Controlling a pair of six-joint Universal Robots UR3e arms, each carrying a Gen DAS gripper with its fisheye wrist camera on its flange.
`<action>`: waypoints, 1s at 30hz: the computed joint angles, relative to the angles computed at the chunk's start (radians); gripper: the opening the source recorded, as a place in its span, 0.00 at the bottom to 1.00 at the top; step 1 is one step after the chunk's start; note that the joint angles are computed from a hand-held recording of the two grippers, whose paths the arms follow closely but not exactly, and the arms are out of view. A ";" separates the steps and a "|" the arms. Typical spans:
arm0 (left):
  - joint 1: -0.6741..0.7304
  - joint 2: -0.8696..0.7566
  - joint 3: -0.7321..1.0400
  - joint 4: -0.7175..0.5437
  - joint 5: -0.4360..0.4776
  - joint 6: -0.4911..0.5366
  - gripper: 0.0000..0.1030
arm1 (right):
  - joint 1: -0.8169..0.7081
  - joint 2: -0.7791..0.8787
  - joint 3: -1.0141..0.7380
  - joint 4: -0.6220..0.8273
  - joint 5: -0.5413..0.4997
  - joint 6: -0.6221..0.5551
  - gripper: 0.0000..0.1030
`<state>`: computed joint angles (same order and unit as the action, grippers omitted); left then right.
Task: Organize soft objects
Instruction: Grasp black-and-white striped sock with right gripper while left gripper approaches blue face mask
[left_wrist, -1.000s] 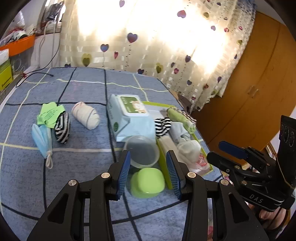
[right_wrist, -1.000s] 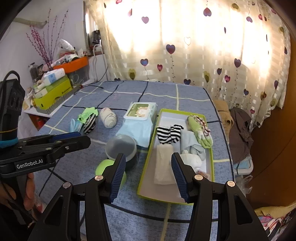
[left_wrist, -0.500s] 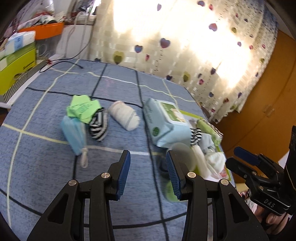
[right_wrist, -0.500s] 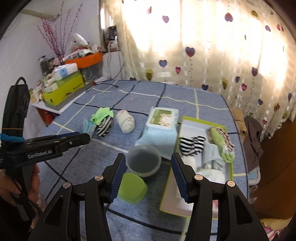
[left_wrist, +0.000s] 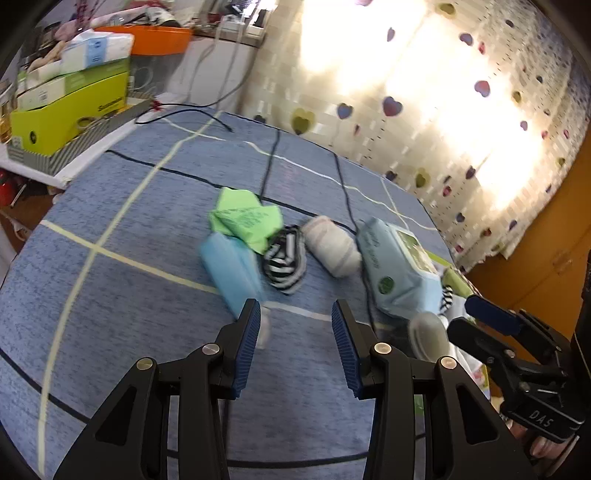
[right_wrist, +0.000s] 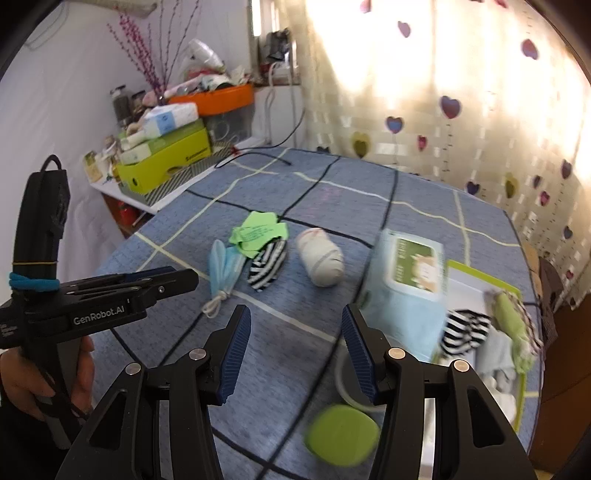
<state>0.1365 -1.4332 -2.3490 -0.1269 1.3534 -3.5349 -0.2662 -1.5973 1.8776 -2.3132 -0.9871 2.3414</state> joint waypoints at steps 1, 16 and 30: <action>0.028 0.014 -0.018 0.001 -0.012 0.010 0.40 | 0.030 0.026 -0.016 -0.017 -0.014 0.019 0.49; 0.296 0.099 -0.165 0.005 -0.189 0.131 0.40 | 0.342 0.478 -0.439 -0.037 -0.240 0.275 0.49; 0.396 0.053 -0.196 0.042 -0.274 0.181 0.40 | 0.450 0.798 -0.823 0.116 -0.382 0.365 0.29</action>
